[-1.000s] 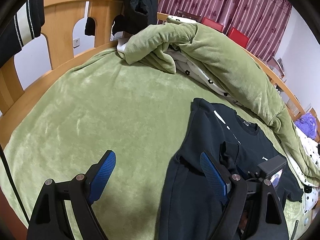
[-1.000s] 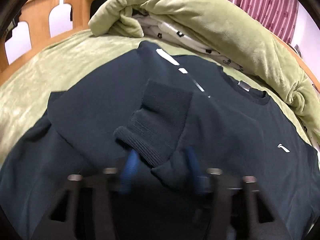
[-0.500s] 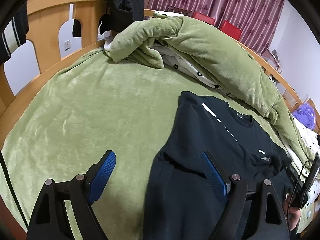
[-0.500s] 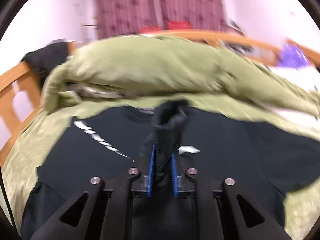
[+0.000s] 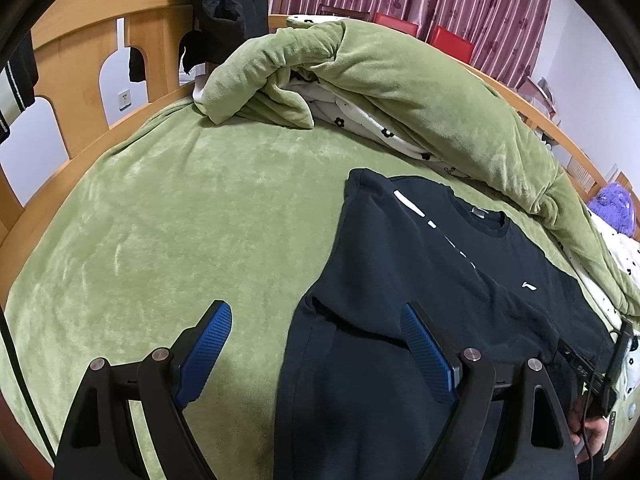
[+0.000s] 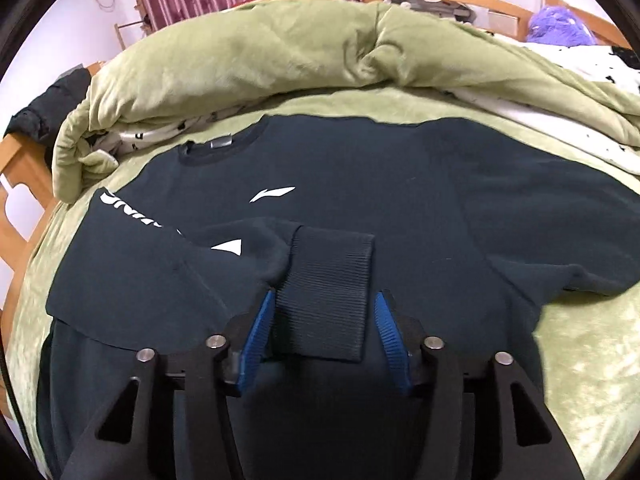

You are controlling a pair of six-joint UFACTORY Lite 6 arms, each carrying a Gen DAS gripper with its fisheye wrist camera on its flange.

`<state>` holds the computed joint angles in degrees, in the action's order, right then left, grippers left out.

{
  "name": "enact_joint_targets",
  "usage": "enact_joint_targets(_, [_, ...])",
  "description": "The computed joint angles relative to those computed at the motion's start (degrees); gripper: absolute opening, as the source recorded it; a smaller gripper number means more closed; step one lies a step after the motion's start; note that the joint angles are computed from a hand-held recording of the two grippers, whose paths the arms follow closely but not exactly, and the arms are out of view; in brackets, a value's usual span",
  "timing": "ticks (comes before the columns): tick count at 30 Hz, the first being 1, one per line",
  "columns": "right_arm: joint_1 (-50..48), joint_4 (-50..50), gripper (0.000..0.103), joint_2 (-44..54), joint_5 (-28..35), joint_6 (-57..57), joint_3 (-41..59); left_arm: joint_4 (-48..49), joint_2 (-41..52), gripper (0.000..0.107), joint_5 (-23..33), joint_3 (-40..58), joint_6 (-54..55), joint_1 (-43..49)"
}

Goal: Fold small clothes

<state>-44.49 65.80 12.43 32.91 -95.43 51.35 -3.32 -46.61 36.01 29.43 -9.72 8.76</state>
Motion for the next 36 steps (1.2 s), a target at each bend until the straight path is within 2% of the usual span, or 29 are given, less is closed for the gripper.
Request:
enact_joint_targets(3, [3.3,-0.7,0.055,4.6,-2.6,3.0,2.3,2.1,0.7,0.086,-0.6,0.0,-2.1,-1.1])
enact_joint_targets(4, [4.1,1.3,0.050,5.2,-3.6,2.1,2.4,2.7,1.1,0.086,-0.9,0.1,-2.8,-1.4])
enact_joint_targets(6, [5.4,8.1,0.034,4.7,-5.4,-5.4,1.2,2.2,2.1,0.086,-1.3,0.3,-2.6,-1.2])
enact_joint_targets(7, [6.0,10.5,0.011,4.0,-6.1,-9.5,0.9,1.8,2.6,0.086,-1.5,0.4,-2.4,-1.1])
enact_joint_targets(9, [4.8,10.5,0.009,3.7,-3.0,-11.2,2.3,2.7,3.1,0.086,-1.8,0.5,-3.7,-1.9])
enact_joint_targets(13, [-2.2,13.7,0.008,2.4,9.5,-11.0,6.4,6.7,3.4,0.086,-1.9,0.4,-8.6,-5.1])
enact_joint_targets(14, [-2.7,15.6,0.008,2.0,9.1,-11.9,6.3,7.8,3.4,0.086,-1.9,0.4,-10.0,-6.1])
enact_joint_targets(16, [-1.2,16.1,0.008,3.5,4.2,-11.9,6.5,11.0,3.4,0.086,-1.8,0.3,-13.6,-8.3])
enact_joint_targets(18, [0.6,13.8,0.009,7.2,-0.7,-9.6,7.9,14.7,3.3,0.086,-1.5,0.2,-17.9,-11.0])
enact_joint_targets(20, [3.2,8.9,0.018,11.4,-6.9,-4.8,9.2,17.7,2.9,0.086,-1.0,0.0,-21.1,-13.3])
enact_joint_targets(22, [3.1,10.3,0.020,12.3,-7.5,-6.9,8.8,19.0,2.5,0.086,-0.6,-0.1,-22.5,-14.3])
enact_joint_targets(24, [2.7,9.2,0.027,10.4,-7.3,-6.2,8.1,19.3,2.1,0.086,-0.4,-0.1,-22.9,-15.0])
enact_joint_targets(28, [-1.6,0.6,0.032,5.9,-2.9,0.7,9.0,18.7,2.8,0.086,-0.6,0.5,-23.4,-15.9])
enact_joint_targets(30, [-5.0,-2.2,0.040,4.3,-0.4,1.9,10.2,18.1,3.1,0.086,-0.6,0.7,-23.5,-16.9])
enact_joint_targets(32, [-8.5,-3.9,0.055,4.3,2.6,3.2,14.3,18.7,2.6,0.086,-0.6,0.4,-24.6,-18.2])
enact_joint_targets(34, [-12.2,-5.5,0.065,6.1,5.7,4.4,20.2,21.5,2.1,0.086,-0.3,0.0,-28.0,-20.5])
enact_joint_targets(36, [-15.1,-7.3,0.069,8.9,8.1,5.6,25.6,23.6,1.4,0.086,-0.4,-0.5,-31.0,-22.1])
